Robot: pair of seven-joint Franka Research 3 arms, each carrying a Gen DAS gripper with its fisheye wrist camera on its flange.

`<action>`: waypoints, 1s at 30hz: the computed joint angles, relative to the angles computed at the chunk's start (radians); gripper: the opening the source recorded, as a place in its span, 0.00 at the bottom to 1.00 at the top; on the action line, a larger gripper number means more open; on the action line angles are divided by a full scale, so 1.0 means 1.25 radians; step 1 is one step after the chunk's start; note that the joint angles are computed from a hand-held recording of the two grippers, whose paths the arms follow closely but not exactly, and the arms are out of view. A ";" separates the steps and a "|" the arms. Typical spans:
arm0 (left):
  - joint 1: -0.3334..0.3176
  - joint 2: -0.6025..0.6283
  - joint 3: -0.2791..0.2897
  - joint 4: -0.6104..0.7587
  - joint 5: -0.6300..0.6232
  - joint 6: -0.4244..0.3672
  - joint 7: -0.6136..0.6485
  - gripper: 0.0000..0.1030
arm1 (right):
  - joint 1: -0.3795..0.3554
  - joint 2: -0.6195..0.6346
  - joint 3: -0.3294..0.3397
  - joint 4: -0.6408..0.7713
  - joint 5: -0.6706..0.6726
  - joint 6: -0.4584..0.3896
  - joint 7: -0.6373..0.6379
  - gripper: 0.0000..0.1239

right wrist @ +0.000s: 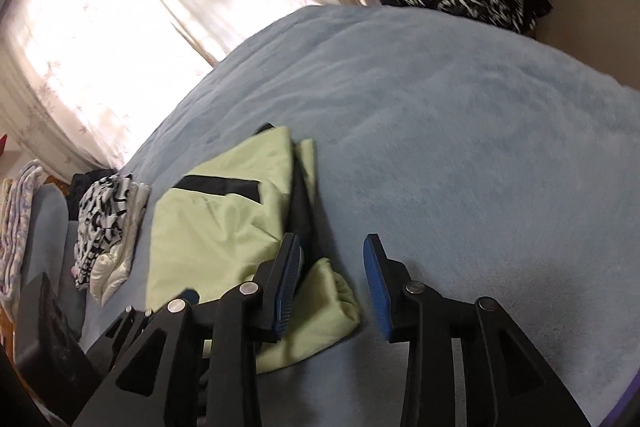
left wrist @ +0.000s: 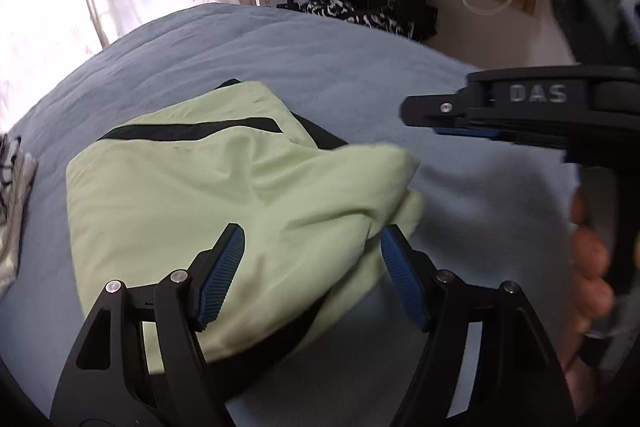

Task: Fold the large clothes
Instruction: 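Lay the folded bundle down and open both tools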

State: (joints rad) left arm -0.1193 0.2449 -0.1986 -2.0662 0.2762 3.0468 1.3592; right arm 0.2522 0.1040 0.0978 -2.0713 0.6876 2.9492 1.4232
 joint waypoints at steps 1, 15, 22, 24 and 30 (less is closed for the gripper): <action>0.039 -0.021 -0.039 -0.018 -0.049 0.000 0.031 0.66 | -0.014 -0.014 0.009 0.006 0.048 -0.026 -0.048 0.27; 0.152 -0.116 -0.028 -0.115 -0.491 -0.035 0.177 0.57 | -0.064 0.188 -0.008 0.357 0.052 -0.409 -0.060 0.28; 0.181 -0.070 -0.054 -0.110 -0.626 -0.017 0.314 0.57 | -0.081 0.316 0.007 0.506 -0.006 -0.533 0.002 0.32; 0.162 -0.060 -0.036 -0.105 -0.574 -0.012 0.274 0.57 | -0.081 0.335 0.011 0.523 -0.015 -0.533 0.005 0.32; 0.114 -0.047 0.020 -0.098 -0.364 -0.008 0.101 0.57 | -0.057 0.378 0.016 0.580 -0.073 -0.507 -0.046 0.06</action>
